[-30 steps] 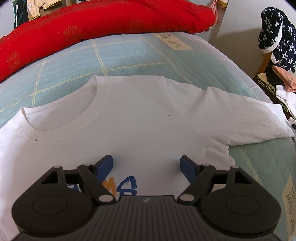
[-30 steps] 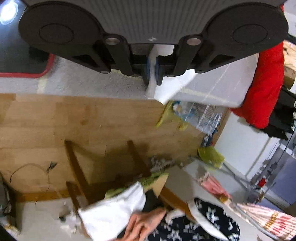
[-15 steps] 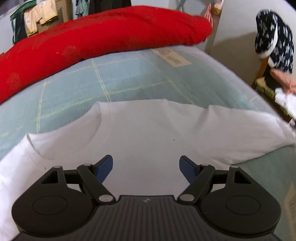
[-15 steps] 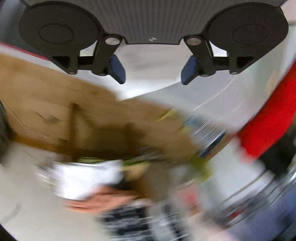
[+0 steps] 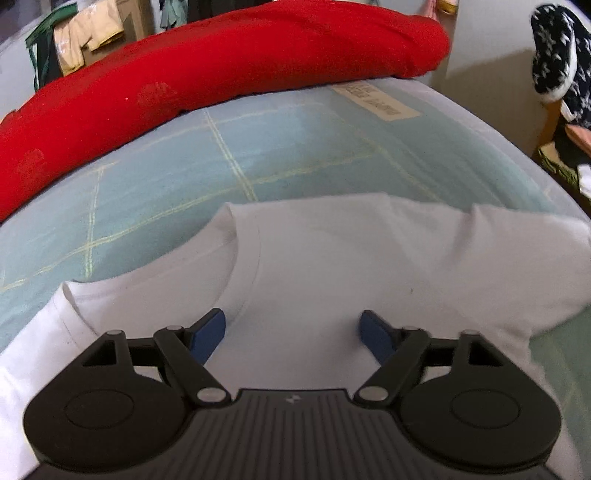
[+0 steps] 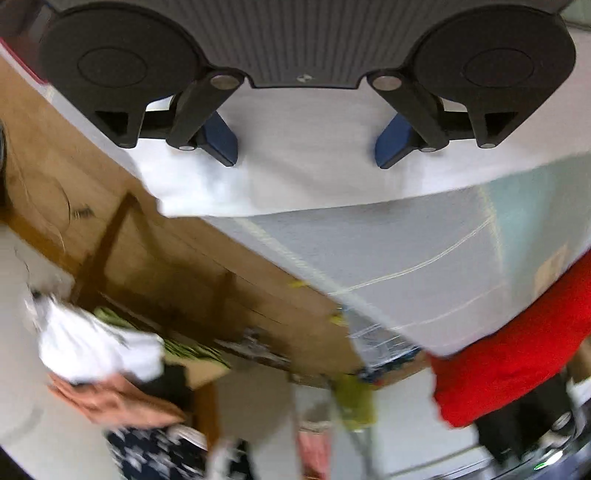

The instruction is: Fold clothes

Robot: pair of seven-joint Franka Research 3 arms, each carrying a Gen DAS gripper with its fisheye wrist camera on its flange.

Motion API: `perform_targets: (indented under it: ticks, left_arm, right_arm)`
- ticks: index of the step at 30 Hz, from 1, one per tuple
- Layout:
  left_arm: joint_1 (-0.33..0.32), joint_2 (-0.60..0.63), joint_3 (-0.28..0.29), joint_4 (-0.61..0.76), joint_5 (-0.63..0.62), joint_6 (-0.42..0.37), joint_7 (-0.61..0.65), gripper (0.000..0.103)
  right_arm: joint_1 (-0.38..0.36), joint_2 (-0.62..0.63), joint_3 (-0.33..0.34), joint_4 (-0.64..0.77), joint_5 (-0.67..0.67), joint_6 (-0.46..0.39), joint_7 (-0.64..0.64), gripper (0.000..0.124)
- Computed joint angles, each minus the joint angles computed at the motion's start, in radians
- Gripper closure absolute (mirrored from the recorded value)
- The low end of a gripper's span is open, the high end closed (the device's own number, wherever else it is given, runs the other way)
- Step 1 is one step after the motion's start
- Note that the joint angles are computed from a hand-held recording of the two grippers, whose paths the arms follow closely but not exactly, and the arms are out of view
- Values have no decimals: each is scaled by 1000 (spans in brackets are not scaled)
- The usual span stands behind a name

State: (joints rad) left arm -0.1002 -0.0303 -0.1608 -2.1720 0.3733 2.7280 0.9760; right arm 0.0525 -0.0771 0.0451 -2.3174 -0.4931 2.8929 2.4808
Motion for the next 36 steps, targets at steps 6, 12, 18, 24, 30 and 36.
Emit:
perform_targets:
  ticks: [6, 12, 18, 24, 30, 36]
  left_arm:
    - [-36, 94, -44, 109, -815, 106, 674, 27]
    - [-10, 256, -89, 252, -849, 103, 726, 27]
    - [12, 357, -95, 364, -704, 116, 586, 28]
    - [182, 303, -304, 346, -1019, 59, 841, 26]
    - [67, 380, -207, 397, -922, 17, 788, 27]
    - [43, 416, -179, 471, -803, 84, 607, 28]
  right_arm:
    - [26, 11, 10, 16, 39, -9, -84, 36]
    - [47, 36, 6, 35, -118, -8, 50, 26]
    - [54, 27, -3, 20, -125, 6, 45, 24]
    - [53, 10, 1, 9, -85, 9, 9, 24]
    - [40, -15, 27, -5, -109, 34, 2, 24]
    - [63, -25, 43, 2, -28, 18, -136, 24]
